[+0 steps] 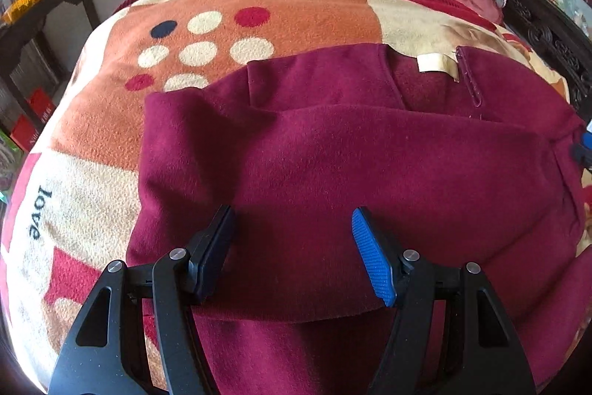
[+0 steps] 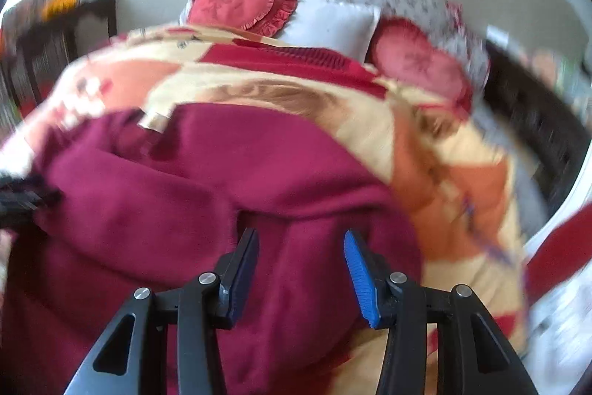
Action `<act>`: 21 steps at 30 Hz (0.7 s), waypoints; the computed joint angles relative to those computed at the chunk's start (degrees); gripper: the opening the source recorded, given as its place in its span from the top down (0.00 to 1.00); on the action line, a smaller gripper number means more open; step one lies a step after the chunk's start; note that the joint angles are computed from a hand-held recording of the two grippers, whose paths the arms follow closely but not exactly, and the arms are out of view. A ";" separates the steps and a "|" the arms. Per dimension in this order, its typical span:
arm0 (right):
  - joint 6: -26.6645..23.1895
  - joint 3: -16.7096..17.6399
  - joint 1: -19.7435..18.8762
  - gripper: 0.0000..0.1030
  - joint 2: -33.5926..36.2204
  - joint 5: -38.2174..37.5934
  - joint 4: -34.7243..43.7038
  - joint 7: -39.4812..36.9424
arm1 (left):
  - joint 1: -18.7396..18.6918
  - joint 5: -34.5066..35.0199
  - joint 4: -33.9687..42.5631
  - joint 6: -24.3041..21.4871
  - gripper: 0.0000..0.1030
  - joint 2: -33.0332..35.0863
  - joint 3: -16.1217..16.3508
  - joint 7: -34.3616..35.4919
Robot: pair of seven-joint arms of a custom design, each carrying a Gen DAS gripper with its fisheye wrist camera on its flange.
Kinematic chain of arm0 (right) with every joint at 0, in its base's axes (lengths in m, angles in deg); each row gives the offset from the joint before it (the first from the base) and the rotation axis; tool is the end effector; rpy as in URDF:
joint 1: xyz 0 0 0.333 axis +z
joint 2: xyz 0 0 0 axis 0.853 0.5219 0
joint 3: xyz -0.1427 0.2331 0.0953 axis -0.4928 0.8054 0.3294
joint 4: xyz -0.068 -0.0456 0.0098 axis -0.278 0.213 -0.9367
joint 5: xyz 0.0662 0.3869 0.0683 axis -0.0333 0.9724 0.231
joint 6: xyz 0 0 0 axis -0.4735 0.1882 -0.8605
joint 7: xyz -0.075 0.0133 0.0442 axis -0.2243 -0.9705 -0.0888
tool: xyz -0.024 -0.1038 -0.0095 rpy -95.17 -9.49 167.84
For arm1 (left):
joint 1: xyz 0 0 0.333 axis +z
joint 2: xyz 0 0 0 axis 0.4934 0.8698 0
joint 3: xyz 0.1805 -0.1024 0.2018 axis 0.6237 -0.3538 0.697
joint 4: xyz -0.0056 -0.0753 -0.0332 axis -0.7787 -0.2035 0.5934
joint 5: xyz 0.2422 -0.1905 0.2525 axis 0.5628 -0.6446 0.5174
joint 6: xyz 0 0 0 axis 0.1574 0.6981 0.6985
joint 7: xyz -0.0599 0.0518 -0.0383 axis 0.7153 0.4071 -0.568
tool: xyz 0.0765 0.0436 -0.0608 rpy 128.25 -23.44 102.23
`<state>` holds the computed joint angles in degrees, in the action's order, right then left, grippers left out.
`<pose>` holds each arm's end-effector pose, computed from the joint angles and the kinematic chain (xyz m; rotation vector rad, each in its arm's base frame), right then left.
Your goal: Fold small clothes
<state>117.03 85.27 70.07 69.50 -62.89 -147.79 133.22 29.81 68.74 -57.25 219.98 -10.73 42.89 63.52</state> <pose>0.5626 0.1280 0.4437 -1.6112 2.2410 -1.0685 0.7405 -0.1280 0.4029 -1.2963 2.5125 -0.7422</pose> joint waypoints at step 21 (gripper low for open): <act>38.88 -9.74 -0.98 0.88 -11.41 22.94 -12.39 -14.77 | 3.48 -5.72 0.33 -0.50 0.36 -2.87 -1.60 2.59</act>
